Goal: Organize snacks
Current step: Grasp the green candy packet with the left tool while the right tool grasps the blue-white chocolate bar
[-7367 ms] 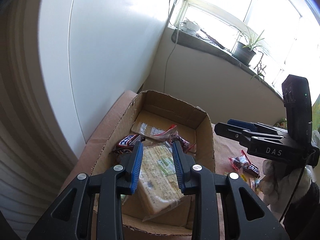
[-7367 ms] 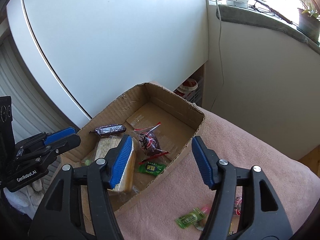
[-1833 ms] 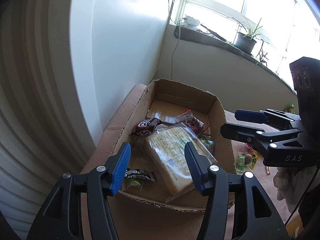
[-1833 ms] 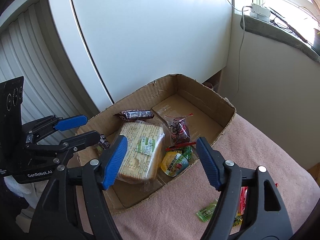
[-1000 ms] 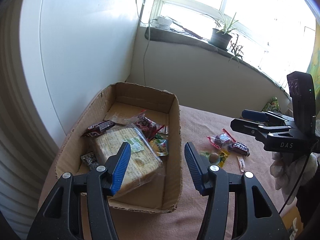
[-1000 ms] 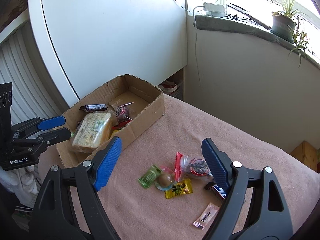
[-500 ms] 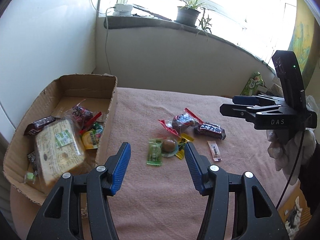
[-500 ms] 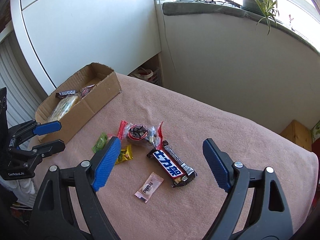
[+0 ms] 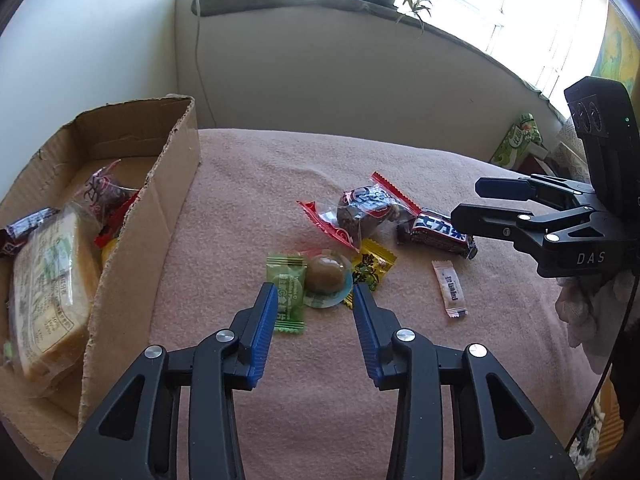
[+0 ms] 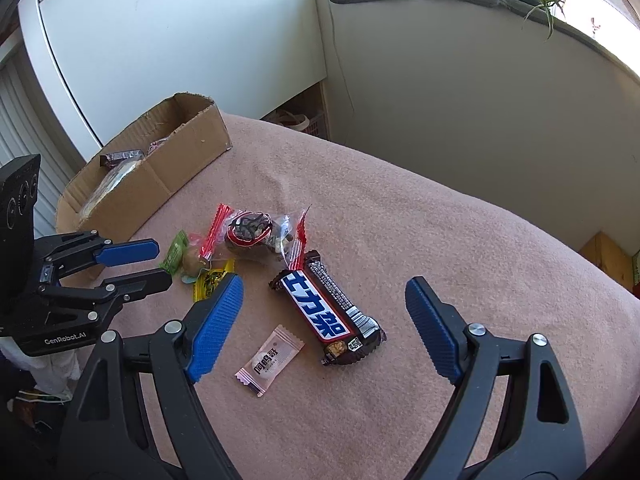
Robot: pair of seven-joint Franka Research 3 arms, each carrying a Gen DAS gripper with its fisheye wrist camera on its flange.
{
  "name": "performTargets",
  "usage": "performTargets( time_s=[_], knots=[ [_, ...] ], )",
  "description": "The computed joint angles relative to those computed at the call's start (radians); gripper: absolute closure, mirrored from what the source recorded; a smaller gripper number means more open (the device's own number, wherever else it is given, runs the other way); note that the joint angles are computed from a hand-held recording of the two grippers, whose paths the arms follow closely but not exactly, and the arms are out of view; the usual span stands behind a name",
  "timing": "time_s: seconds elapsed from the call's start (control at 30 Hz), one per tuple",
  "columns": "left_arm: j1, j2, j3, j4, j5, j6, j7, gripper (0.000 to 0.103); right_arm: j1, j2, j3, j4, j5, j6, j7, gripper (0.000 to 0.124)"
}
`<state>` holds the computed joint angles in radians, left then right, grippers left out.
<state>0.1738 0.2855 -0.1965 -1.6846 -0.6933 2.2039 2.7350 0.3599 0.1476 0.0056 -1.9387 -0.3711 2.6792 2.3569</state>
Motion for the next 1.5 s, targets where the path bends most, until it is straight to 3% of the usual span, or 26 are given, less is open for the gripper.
performTargets(
  time_s=[0.17, 0.3, 0.5, 0.73, 0.97, 1.07, 1.17, 1.5],
  knots=[
    [-0.015, 0.001, -0.001, -0.022, 0.023, 0.077, -0.006, 0.067, -0.003, 0.018, 0.001, 0.008, 0.027, 0.010, -0.041, 0.045],
    [-0.018, 0.019, -0.004, -0.010, 0.054, 0.091, -0.030, 0.067, -0.003, 0.034, -0.001, 0.019, 0.053, 0.010, -0.077, 0.052],
    [-0.006, 0.038, -0.014, 0.017, 0.072, 0.066, -0.052, 0.068, -0.002, 0.058, -0.005, 0.038, 0.093, -0.002, -0.129, 0.058],
    [0.006, 0.043, -0.022, 0.021, 0.071, 0.063, -0.038, 0.082, 0.003, 0.089, -0.009, 0.067, 0.140, -0.027, -0.184, 0.066],
    [-0.006, 0.034, -0.026, 0.004, 0.067, 0.074, -0.034, 0.083, 0.016, 0.116, -0.013, 0.105, 0.158, -0.063, -0.222, 0.077],
    [-0.003, 0.033, -0.024, 0.007, 0.065, 0.061, -0.029, 0.083, 0.033, 0.127, -0.022, 0.123, 0.125, -0.095, -0.223, 0.077],
    [-0.004, 0.032, -0.023, 0.005, 0.062, 0.057, -0.024, 0.083, 0.038, 0.122, -0.028, 0.120, 0.112, -0.103, -0.202, 0.094],
    [0.017, 0.028, -0.019, 0.028, 0.024, -0.012, -0.019, 0.083, 0.034, 0.053, -0.023, 0.049, 0.069, -0.079, -0.120, 0.094]
  ],
)
